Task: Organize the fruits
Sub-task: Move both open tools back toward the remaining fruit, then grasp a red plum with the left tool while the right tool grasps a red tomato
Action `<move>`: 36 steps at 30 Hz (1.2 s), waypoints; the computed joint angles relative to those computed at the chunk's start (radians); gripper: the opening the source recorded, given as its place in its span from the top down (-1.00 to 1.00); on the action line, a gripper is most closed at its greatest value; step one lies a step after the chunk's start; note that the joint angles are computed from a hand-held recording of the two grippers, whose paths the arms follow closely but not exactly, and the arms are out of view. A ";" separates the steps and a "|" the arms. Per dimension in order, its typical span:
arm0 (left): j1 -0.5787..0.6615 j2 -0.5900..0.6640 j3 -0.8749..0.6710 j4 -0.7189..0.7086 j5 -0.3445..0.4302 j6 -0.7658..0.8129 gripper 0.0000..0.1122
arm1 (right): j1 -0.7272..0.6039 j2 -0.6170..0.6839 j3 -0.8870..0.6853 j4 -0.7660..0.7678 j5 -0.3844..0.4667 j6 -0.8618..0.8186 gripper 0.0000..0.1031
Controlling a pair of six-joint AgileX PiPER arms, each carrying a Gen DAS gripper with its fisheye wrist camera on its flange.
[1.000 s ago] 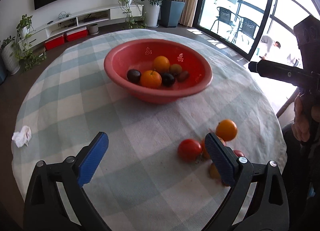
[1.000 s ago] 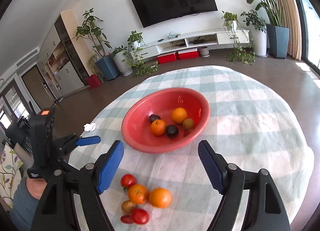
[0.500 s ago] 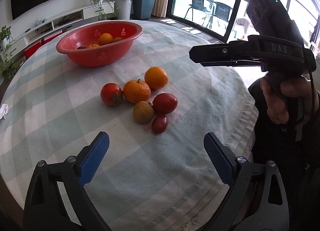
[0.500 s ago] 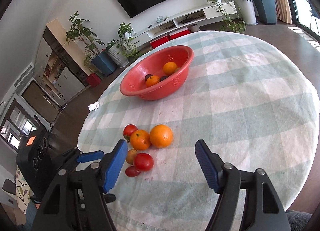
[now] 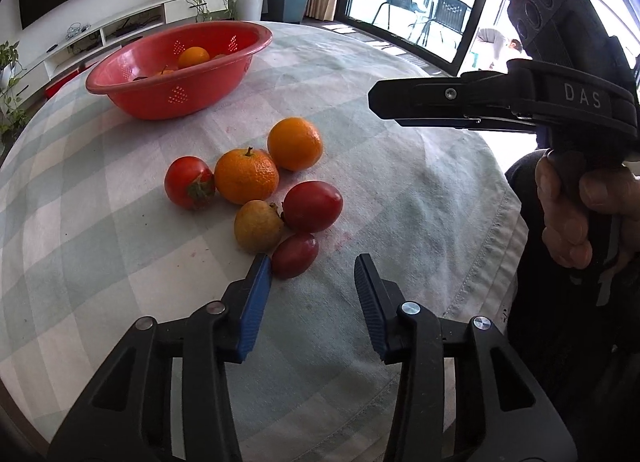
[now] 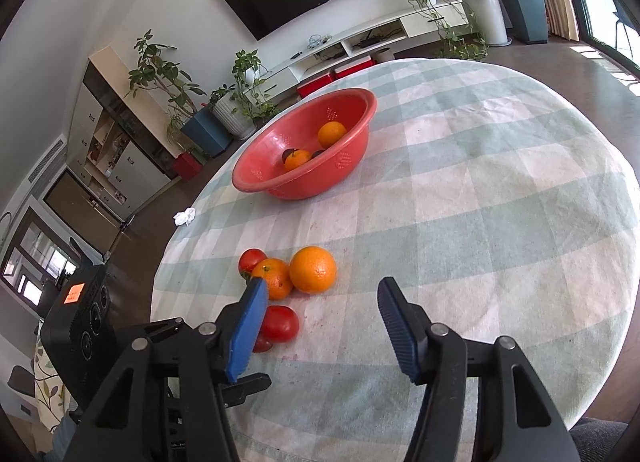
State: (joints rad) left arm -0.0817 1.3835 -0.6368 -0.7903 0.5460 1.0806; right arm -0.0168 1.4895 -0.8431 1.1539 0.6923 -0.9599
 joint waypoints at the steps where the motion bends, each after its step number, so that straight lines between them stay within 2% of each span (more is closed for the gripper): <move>1: -0.001 0.006 -0.004 0.002 -0.001 -0.001 0.27 | 0.001 0.000 0.000 0.000 0.000 -0.003 -0.18; 16: -0.007 0.047 -0.040 -0.007 0.017 0.067 0.28 | 0.013 0.003 0.005 -0.006 -0.004 -0.005 -0.18; 17: -0.009 0.045 -0.036 -0.012 0.017 0.080 0.39 | 0.014 0.003 0.005 -0.008 -0.005 -0.004 -0.17; 18: -0.012 0.046 -0.035 -0.009 0.020 0.086 0.62 | 0.014 0.005 0.003 -0.010 -0.005 -0.003 -0.17; 30: -0.031 0.044 -0.026 -0.014 0.002 0.120 0.60 | 0.013 0.008 -0.001 -0.020 0.000 0.001 -0.17; 36: -0.036 0.048 -0.027 -0.024 0.009 0.151 0.60 | 0.023 0.007 -0.011 -0.073 0.009 0.037 -0.16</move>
